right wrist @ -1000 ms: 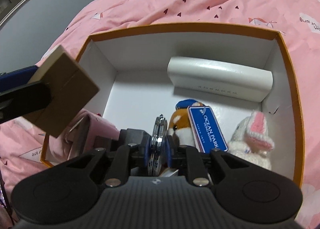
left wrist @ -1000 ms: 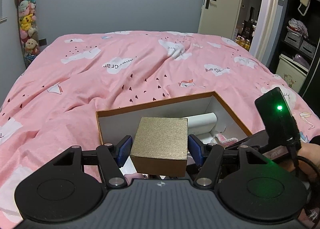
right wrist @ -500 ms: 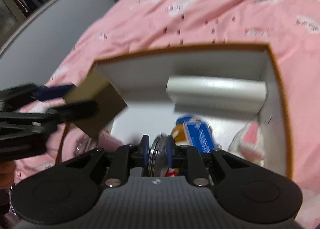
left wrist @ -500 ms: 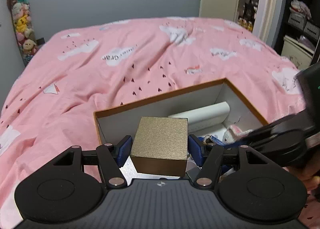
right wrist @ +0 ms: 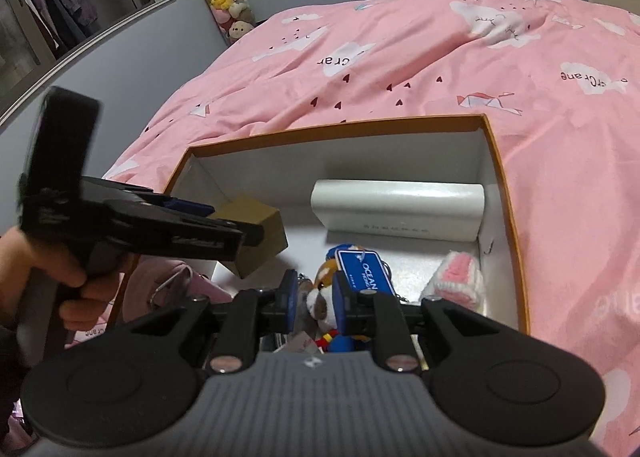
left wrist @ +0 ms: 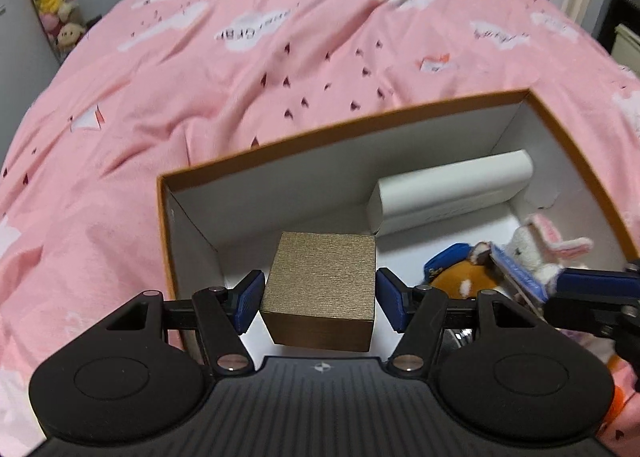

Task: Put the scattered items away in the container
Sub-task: 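Lower the watch and cardboard square into the box and open both grippers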

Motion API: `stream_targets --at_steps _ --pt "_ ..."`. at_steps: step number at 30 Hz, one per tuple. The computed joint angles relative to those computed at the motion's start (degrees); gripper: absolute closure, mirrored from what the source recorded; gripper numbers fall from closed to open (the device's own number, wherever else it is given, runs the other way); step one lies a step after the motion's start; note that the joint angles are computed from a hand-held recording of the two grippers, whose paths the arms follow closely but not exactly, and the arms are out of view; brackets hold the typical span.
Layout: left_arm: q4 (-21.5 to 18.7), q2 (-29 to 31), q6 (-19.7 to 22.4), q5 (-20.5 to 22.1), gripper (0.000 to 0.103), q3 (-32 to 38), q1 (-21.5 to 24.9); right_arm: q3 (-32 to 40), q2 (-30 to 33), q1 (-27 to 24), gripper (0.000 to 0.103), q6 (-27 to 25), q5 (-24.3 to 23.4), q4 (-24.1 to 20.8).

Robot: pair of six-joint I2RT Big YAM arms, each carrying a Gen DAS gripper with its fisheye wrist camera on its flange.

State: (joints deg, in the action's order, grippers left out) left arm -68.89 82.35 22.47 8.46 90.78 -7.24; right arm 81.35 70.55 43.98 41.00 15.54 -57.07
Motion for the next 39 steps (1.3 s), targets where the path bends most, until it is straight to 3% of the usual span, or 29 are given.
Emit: stream_targets --at_steps 6,14,18,21,22,25,32,39 --pt "-0.5 1.0 4.5 -7.9 0.032 0.0 -3.0 -1.1 -1.1 0.1 0.081 0.1 -0.2 1.0" --pt "-7.1 3.0 10.1 -12.0 0.032 3.1 -4.1 -2.5 -2.5 0.0 0.080 0.9 0.3 1.7" --pt "-9.0 3.0 11.4 -11.6 0.036 3.7 -3.8 -3.1 -3.0 -0.1 0.080 1.2 0.4 2.0" --pt "-9.2 2.8 12.0 -12.5 0.065 3.7 -3.7 -3.4 -3.2 -0.1 0.077 1.5 0.2 2.2" --pt "-9.9 3.2 11.8 -12.7 0.069 4.3 -3.7 -3.5 -3.2 -0.1 0.077 1.6 0.2 2.2" --pt "-10.3 3.6 12.1 -13.2 0.071 5.4 -3.6 -3.8 -3.6 0.0 0.077 1.6 0.2 2.5" --pt "-10.2 4.9 14.5 -7.9 0.071 8.8 -4.7 -4.1 -4.2 0.8 0.076 1.5 2.3 2.5" --pt "-11.6 7.5 19.9 -12.9 0.070 8.3 -6.2 -4.9 -5.0 1.2 0.072 1.1 4.3 2.6"
